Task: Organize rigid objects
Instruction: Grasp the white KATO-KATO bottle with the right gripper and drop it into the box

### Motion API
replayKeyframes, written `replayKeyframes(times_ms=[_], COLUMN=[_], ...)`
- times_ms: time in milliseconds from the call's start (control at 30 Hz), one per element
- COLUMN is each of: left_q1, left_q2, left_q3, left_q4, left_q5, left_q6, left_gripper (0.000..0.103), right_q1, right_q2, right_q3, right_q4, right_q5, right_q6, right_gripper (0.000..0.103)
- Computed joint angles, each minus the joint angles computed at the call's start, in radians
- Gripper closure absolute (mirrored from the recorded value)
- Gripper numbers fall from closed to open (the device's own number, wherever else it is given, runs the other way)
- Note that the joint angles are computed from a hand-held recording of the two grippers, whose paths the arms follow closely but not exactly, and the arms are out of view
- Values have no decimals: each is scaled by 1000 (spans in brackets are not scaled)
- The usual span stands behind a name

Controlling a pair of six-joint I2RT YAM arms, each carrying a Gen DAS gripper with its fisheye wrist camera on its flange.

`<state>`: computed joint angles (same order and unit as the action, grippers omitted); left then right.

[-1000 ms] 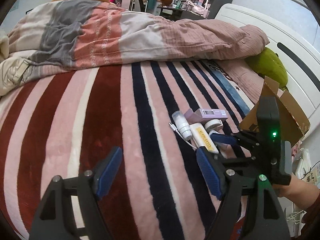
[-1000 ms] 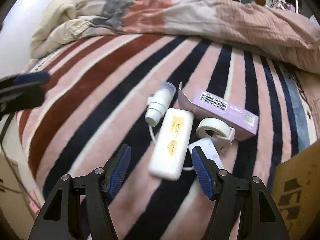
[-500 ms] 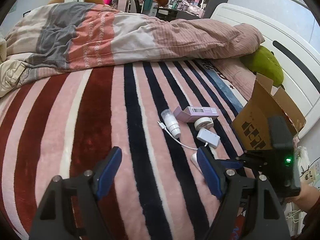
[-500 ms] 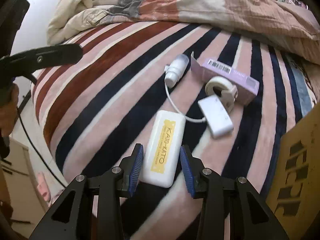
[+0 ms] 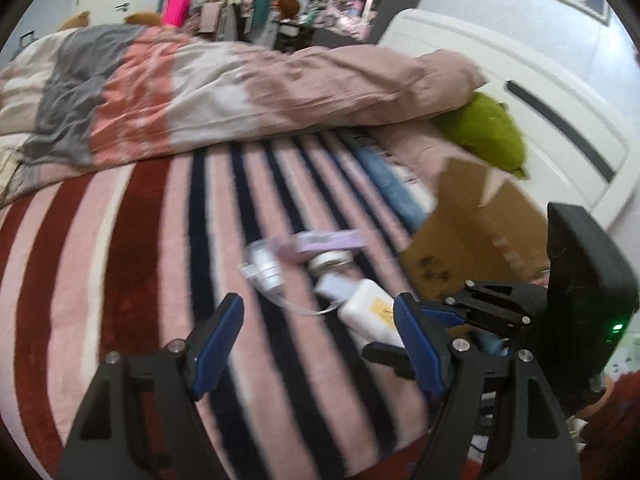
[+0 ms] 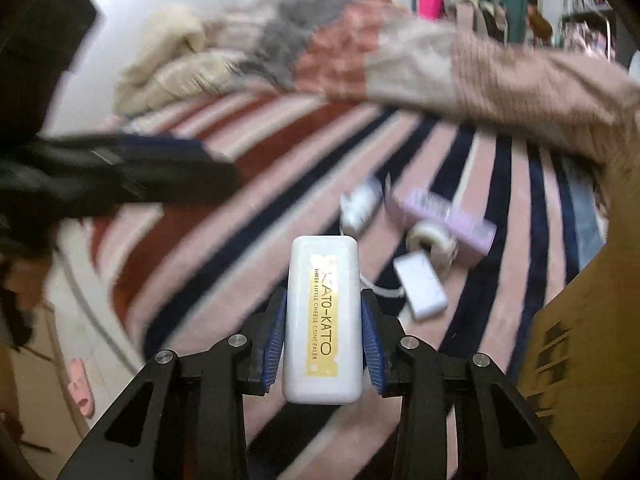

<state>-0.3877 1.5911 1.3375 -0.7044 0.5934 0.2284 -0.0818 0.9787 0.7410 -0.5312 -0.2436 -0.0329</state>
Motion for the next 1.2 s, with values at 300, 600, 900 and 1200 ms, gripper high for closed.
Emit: replayKeyframes(times_ms=[300, 600, 900, 1200], left_q1=[-218, -465, -557, -538], left_q2=[55, 309, 530, 446], left_q3=[219, 543, 810, 709], left_q4=[-86, -137, -265, -211], left_q5=[48, -56, -115, -167], left_q6=[-99, -201, -211, -210], left_gripper=[63, 67, 67, 50], right_q1=[-323, -892, -1011, -989], right_q2=[-194, -11, 217, 249], right_q3=[118, 230, 342, 363], right_q4=[-192, -368, -481, -513], right_q5=[-251, -587, -534, -466], right_q6=[-179, -519, -700, -682], right_gripper=[72, 72, 72, 72])
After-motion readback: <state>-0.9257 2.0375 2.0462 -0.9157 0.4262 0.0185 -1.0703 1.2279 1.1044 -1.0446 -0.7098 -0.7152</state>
